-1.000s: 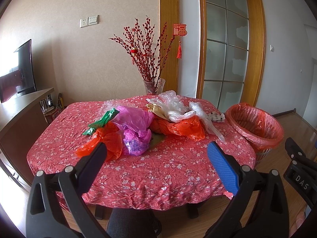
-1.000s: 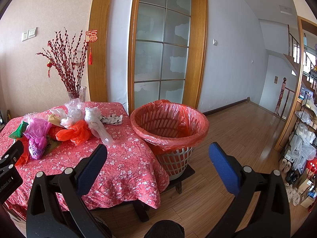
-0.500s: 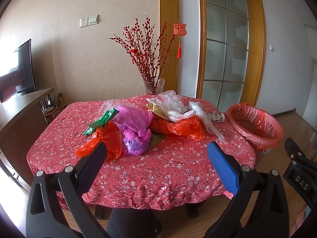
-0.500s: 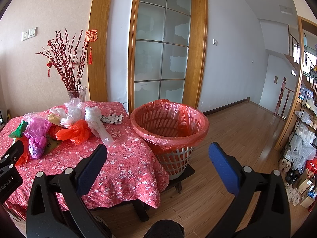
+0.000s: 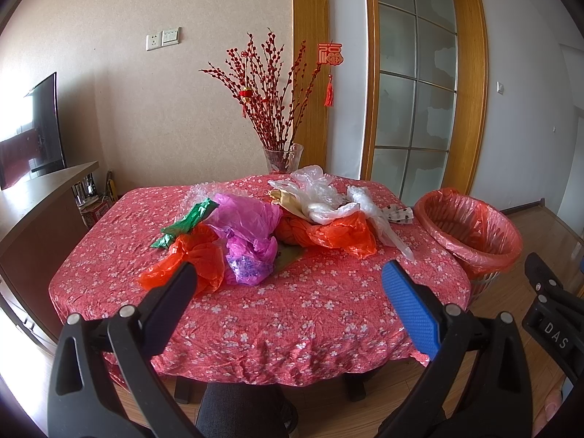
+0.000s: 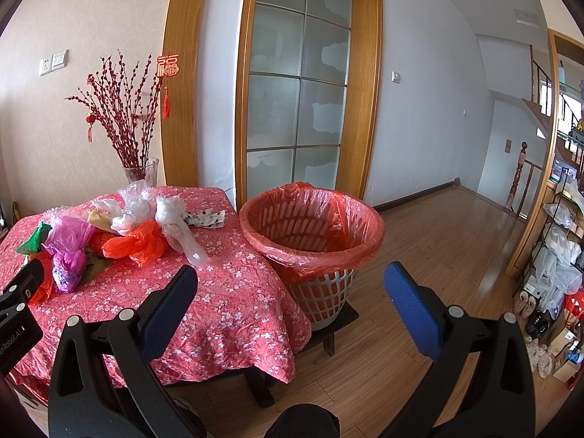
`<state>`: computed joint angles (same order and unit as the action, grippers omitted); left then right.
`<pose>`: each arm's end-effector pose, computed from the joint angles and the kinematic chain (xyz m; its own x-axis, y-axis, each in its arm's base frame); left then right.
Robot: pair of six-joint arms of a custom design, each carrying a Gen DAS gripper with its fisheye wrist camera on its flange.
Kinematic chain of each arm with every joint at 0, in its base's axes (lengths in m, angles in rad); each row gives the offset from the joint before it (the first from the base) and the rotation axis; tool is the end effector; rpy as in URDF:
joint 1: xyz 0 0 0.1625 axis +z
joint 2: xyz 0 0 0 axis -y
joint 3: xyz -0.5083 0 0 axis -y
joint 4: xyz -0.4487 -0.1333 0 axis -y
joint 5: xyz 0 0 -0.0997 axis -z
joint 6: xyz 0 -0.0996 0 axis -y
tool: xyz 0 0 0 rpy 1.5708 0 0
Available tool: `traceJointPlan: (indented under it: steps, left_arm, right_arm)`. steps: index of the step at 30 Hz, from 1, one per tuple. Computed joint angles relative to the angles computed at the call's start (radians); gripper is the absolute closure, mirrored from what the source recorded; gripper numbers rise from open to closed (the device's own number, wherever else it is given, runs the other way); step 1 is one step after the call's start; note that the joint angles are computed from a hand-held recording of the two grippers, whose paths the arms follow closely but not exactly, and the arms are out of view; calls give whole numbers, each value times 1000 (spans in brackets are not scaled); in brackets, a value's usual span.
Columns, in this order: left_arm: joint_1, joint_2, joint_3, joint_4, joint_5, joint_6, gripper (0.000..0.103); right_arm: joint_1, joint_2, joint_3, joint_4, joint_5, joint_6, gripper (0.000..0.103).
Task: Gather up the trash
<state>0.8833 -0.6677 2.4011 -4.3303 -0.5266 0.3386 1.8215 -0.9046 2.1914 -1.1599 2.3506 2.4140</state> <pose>-0.0976 -0.4646 0.0938 -0.6997 -0.1051 -0.7066 0.5950 0.4616 -0.6579 0.1847 -0.4662 0.0235 -0.6227 0.2913 0.7262 -0.5966 0.4236 -0.6816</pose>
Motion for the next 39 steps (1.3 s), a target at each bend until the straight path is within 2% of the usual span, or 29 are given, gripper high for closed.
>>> traceJointPlan:
  steps: [18, 27, 31, 34, 38, 39]
  left_arm:
    - [0, 1, -1, 1, 5, -2, 4]
    - [33, -3, -14, 12, 10, 1, 4]
    - [78, -26, -34, 36, 8, -10, 4]
    - [110, -46, -51, 43, 12, 1, 4]
    - [160, -77, -81, 54, 24, 20, 4]
    - [167, -82, -90, 62, 27, 21, 4]
  right_arm:
    - [-4, 1, -2, 2, 0, 2, 2]
    - [-22, 1, -33, 103, -20, 55, 2]
    - [-35, 20, -76, 174, -62, 47, 2]
    - [-50, 33, -119, 250, -128, 59, 2]
    - [-76, 59, -213, 405, -217, 122, 2]
    - [-83, 73, -253, 462, -248, 137, 6]
